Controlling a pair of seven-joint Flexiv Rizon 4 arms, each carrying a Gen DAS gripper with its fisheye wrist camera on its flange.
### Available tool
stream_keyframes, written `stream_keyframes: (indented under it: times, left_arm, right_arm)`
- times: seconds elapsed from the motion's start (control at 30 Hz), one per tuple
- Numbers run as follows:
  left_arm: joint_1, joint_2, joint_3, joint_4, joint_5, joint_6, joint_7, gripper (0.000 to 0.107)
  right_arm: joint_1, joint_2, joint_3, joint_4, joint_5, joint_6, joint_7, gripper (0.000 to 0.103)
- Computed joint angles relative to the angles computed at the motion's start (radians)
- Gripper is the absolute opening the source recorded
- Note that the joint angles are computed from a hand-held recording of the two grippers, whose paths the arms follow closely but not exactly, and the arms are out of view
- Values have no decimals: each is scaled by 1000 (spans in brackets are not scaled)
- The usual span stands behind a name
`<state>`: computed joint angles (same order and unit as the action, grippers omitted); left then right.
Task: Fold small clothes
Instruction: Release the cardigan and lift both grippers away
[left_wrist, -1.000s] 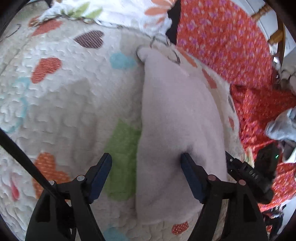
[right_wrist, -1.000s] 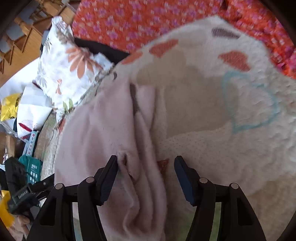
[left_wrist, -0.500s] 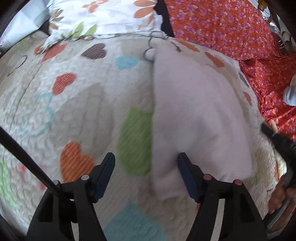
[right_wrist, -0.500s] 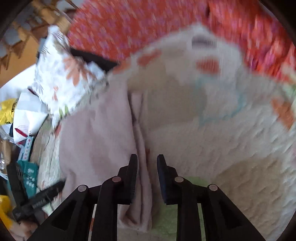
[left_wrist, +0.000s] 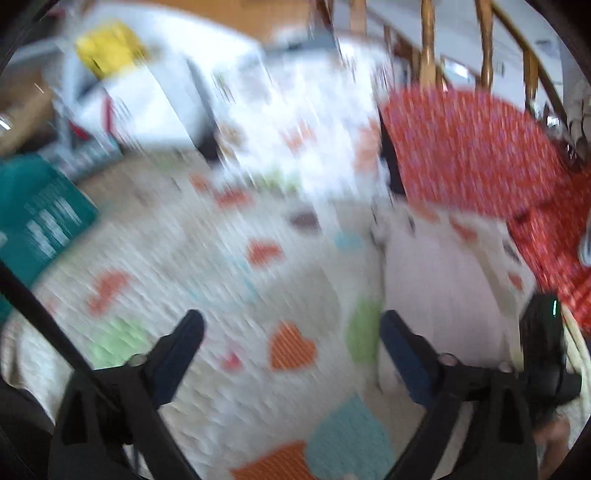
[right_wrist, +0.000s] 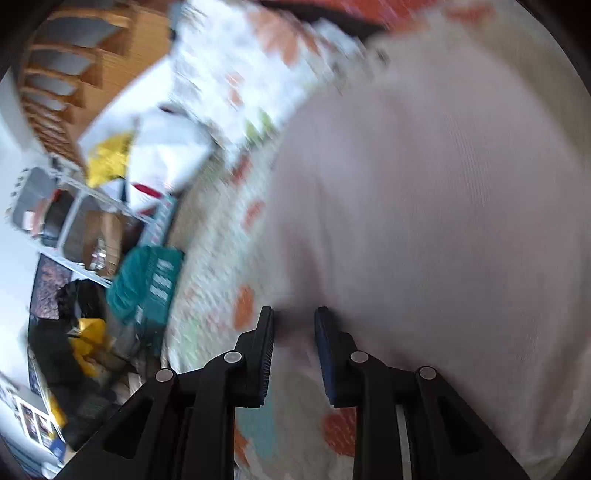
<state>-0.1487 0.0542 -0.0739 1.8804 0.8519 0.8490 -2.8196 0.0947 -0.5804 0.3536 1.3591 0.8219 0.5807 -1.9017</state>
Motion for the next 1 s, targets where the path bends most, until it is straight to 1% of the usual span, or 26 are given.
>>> stream_keyframes:
  times: [0.07, 0.13, 0.17, 0.2, 0.23, 0.33, 0.37, 0.4, 0.47, 0.5, 0.57, 0.6, 0.67, 0.77, 0.83, 1.0]
  left_arm:
    - [-17, 44, -38, -15, 139, -87, -92, 103]
    - [-18, 63, -47, -16, 172, -86, -84, 103]
    - [-17, 70, -46, -14, 164, -79, -52, 103]
    - [-15, 72, -49, -15, 156, -76, -27, 103]
    - [-15, 76, -54, -14, 151, -78, -3, 103]
    - [-17, 81, -72, -11, 150, -92, 15, 103]
    - [-19, 80, -75, -8, 137, -93, 23, 103]
    - [-23, 80, -76, -3, 115, -96, 35, 103]
    - [-29, 71, -75, 1, 55, -105, 77, 103]
    - [-32, 65, -74, 3, 25, -109, 97, 103]
    - [-41, 48, -81, -4, -10, -148, 124, 103]
    - [-48, 42, -81, -4, -28, -153, 138, 103]
    - [-61, 29, -82, -9, -50, -167, 163, 103]
    - [-84, 13, -87, -23, -59, -202, 186, 103]
    - [-97, 8, -84, -25, -64, -205, 195, 103]
    - [-108, -1, -61, -15, -122, -181, 227, 103]
  right_arm:
    - [-13, 23, 1, 24, 0, -30, 11, 17]
    - [0, 46, -16, 43, -40, -47, 29, 17]
    - [14, 53, -27, 49, -64, -39, 36, 18]
    - [28, 76, -35, 79, -87, -7, 36, 18]
    - [42, 104, -44, 113, -111, 36, 35, 21]
    - [52, 182, -45, 198, -126, 139, 10, 22]
    - [53, 204, -46, 219, -128, 164, 2, 25]
    - [62, 235, -50, 253, -138, 215, -5, 27]
    - [88, 284, -68, 321, -185, 313, 12, 42]
    - [108, 305, -78, 359, -220, 373, 34, 44]
    - [137, 332, -97, 428, -300, 471, 80, 45]
    - [157, 344, -115, 471, -368, 527, 123, 45]
    - [167, 347, -126, 504, -444, 568, 178, 45]
    - [164, 343, -129, 529, -517, 594, 230, 45]
    - [169, 345, -137, 553, -577, 628, 272, 45]
    - [168, 347, -130, 588, -662, 675, 327, 51]
